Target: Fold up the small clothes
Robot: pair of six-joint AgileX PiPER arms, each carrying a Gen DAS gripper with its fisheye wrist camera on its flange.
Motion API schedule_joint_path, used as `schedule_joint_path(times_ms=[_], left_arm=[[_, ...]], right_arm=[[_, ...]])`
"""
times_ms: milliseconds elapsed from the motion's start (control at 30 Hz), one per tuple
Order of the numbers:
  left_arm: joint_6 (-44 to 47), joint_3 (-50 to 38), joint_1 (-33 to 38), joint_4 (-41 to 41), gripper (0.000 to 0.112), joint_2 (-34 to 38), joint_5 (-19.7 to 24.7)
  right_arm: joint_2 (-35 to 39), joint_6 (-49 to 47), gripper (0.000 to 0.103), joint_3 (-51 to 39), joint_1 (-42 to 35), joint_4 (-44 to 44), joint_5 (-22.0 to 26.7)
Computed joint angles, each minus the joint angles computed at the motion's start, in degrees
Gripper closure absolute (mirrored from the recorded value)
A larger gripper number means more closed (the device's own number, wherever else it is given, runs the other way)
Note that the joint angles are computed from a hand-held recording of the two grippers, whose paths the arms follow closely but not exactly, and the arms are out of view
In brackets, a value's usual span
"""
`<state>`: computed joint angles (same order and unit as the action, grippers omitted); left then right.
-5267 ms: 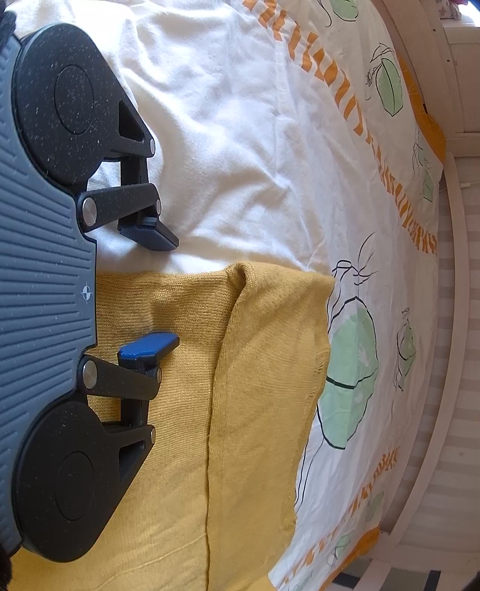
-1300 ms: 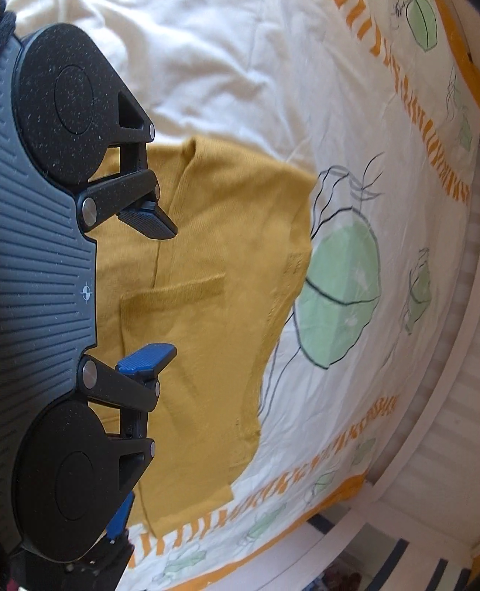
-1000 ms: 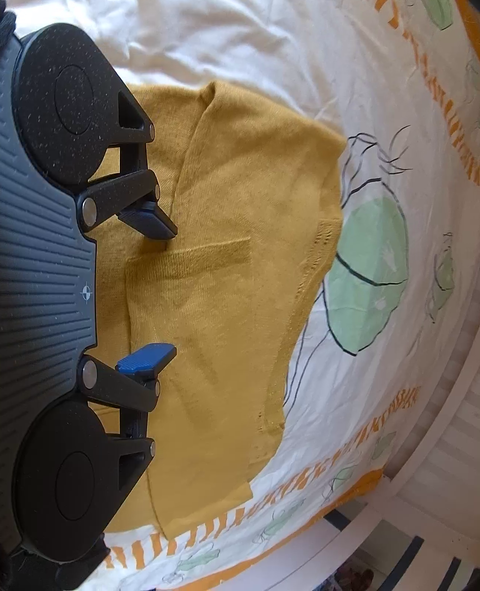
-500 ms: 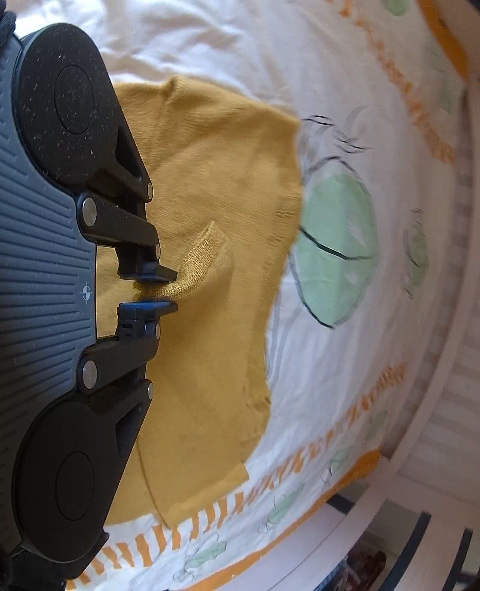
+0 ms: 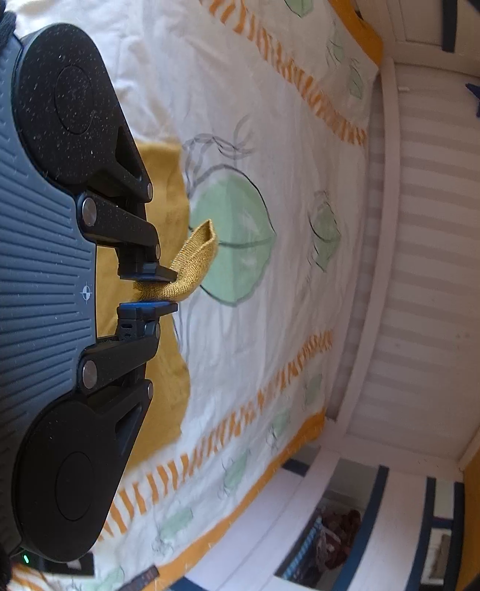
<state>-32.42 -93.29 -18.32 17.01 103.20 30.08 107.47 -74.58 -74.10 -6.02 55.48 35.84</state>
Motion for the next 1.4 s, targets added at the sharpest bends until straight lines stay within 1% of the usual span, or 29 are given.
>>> schedule_joint_path(times_ms=[67,133,300,367,433,467,567,667,800,867,967,1033,1067,1133,1233,1300,1400], left_arm=[[-0.27,1.1,1.2,-0.6,0.103,0.5,0.19],[1.3,0.86,2.48,-2.09,0.103,1.86,1.75],[1.85,0.68,3.86,-2.19,0.102,6.35,4.91],[2.13,0.61,4.16,-3.1,0.101,8.13,5.73],[3.65,1.46,5.29,-5.35,0.098,8.97,6.54],[3.58,2.17,5.6,-5.68,0.098,9.08,6.6],[3.52,6.12,6.55,-6.66,0.096,7.65,3.16],[4.76,6.71,7.05,-7.83,0.094,7.15,2.9],[2.65,7.86,7.28,-7.14,0.091,6.27,2.28],[-1.58,8.99,7.02,-3.78,0.088,5.31,1.71],[-14.92,9.53,4.93,9.29,0.086,4.19,3.53],[-20.61,10.43,4.21,15.59,0.082,3.06,3.31],[-20.76,10.51,4.35,16.38,0.082,2.8,2.8],[-17.02,9.17,5.21,14.22,0.081,3.24,2.25],[-12.32,5.93,5.84,11.39,0.08,5.16,2.83],[-9.69,3.38,5.57,10.18,0.08,7.08,4.18],[-7.03,-0.74,4.46,10.98,0.08,10.7,6.79]], right_arm=[[-0.01,-0.13,0.0,0.05,-0.02,0.19,0.02],[0.02,-0.36,0.0,0.1,-0.07,0.46,0.03],[-0.1,-0.68,0.0,0.34,-0.08,0.78,-0.09],[-0.1,-0.86,0.0,0.37,-0.1,0.99,-0.08],[-0.18,-1.45,0.0,0.68,-0.17,1.57,-0.18],[-0.17,-1.72,0.0,0.75,-0.24,1.83,-0.17],[-0.06,-2.36,0.0,0.82,-0.44,2.43,-0.06],[-0.08,-3.56,0.0,1.26,-0.52,3.53,-0.4],[0.05,-4.33,0.0,1.31,-0.73,4.35,-0.3],[0.04,-4.48,0.0,1.39,-0.71,4.48,-0.38],[0.05,-4.73,0.0,1.44,-0.78,4.76,-0.33],[-0.04,-4.95,0.0,1.63,-0.77,5.0,-0.43],[-0.08,-5.1,0.0,1.73,-0.73,5.13,-0.56],[-0.15,-5.66,0.0,2.04,-0.67,5.64,-0.89],[-0.23,-6.38,0.0,2.37,-0.71,6.34,-1.08],[-0.24,-6.8,0.0,2.5,-0.77,6.74,-1.12],[-0.16,-6.93,0.0,2.49,-0.82,6.87,-1.03]])
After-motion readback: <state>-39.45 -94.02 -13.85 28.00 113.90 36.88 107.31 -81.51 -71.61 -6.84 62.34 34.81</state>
